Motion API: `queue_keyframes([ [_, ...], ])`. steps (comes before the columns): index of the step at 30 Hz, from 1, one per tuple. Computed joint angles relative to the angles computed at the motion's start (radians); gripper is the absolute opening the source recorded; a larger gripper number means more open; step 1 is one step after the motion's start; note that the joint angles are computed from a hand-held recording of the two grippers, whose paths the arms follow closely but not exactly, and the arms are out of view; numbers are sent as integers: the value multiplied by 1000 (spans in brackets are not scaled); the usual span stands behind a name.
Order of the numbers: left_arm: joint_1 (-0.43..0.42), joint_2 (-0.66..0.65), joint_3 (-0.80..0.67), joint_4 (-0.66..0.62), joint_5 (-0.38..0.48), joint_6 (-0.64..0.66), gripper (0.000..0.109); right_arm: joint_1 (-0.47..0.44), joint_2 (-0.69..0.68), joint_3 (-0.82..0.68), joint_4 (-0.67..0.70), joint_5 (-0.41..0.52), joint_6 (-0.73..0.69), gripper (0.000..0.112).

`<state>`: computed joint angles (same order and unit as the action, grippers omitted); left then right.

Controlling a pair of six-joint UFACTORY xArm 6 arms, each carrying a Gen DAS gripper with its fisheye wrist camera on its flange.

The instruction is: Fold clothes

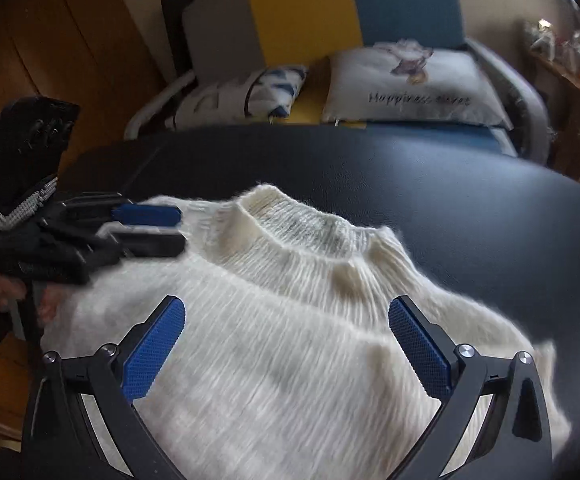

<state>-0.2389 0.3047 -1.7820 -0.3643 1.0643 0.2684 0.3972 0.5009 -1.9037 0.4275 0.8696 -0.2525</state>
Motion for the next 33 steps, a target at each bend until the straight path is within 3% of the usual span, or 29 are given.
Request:
queue_keyframes([
  [3,3,-16,51,-4,-70,-52,44,-19,82,-88,-80,68,89,103],
  [6,-7,-45,104,-1,-131,-68,44,-9,82,-86,-139,59,92,103],
  [11,12,-231,325,0,-289,-75,48,19,-107,161,-268,-88,195,102],
  [15,62,-334,447,-4,-338,-75,49,-12,-290,414,-354,-173,325,102],
  [20,67,-349,523,125,-384,-102,49,-65,-332,503,-258,-234,343,102],
  [25,49,-418,570,191,-402,-175,49,-47,-369,522,-322,-236,396,102],
  [30,51,-628,762,142,-474,-175,49,-25,-567,730,-299,-325,391,102],
  [33,35,-729,872,208,-487,-215,49,-3,-698,882,-253,-365,384,102],
])
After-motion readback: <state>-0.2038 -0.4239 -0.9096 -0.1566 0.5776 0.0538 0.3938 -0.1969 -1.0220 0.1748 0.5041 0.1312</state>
